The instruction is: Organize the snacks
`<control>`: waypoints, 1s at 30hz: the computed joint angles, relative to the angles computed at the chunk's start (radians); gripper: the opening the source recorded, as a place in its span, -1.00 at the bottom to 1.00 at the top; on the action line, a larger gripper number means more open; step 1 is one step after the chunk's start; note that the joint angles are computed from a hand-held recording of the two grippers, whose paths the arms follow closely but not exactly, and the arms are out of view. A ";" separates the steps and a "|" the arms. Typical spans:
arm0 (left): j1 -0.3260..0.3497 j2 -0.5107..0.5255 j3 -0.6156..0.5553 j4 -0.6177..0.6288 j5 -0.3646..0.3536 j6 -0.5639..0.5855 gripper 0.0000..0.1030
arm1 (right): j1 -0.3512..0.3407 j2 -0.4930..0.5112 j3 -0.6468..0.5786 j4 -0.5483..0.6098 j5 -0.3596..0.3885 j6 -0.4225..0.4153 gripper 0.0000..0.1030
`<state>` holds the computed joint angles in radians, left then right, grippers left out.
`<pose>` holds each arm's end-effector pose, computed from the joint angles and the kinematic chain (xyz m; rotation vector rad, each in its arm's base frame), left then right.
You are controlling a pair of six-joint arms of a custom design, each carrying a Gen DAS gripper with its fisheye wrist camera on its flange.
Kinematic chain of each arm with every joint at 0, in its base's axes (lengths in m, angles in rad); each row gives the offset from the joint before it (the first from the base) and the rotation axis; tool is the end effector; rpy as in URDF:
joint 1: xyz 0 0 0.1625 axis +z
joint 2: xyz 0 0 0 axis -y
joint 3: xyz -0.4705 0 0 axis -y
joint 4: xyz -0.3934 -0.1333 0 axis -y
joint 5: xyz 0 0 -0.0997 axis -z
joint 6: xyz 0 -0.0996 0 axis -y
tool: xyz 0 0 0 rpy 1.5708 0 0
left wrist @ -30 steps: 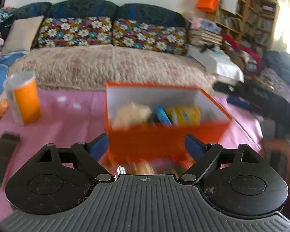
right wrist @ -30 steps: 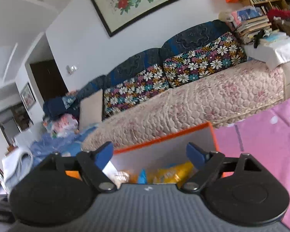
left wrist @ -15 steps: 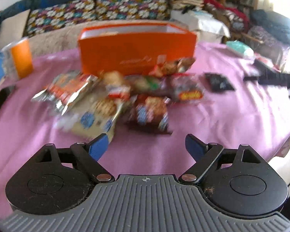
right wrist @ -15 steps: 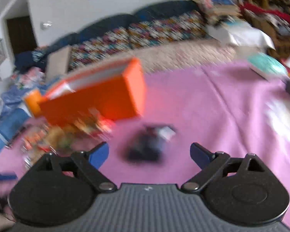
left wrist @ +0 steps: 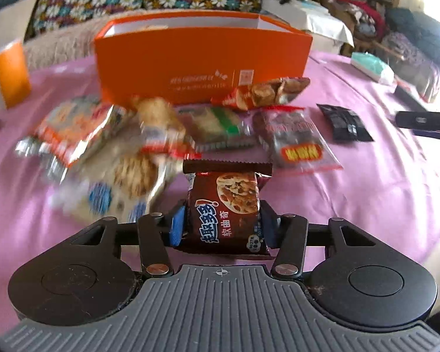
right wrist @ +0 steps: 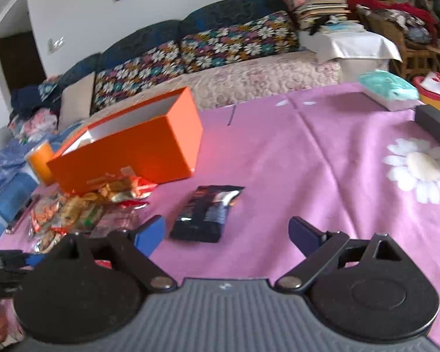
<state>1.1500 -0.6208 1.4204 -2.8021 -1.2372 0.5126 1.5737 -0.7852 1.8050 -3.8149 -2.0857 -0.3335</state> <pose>-0.1700 -0.7860 0.1103 1.1401 2.4873 -0.5778 0.0862 -0.6539 0.2243 -0.0312 -2.1394 1.3660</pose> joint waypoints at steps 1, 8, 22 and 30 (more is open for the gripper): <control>0.002 -0.019 0.032 -0.020 0.002 -0.007 -0.80 | 0.003 0.007 -0.013 0.013 -0.007 -0.011 0.83; 0.008 -0.049 0.069 -0.046 0.009 -0.048 -0.67 | 0.012 0.069 -0.128 0.125 -0.045 -0.009 0.83; 0.016 -0.055 0.095 -0.077 -0.028 -0.004 -0.18 | 0.013 0.193 -0.324 0.173 -0.132 -0.130 0.28; 0.009 -0.053 0.096 -0.079 -0.008 -0.023 -0.05 | 0.013 0.108 -0.128 0.101 -0.097 -0.136 0.25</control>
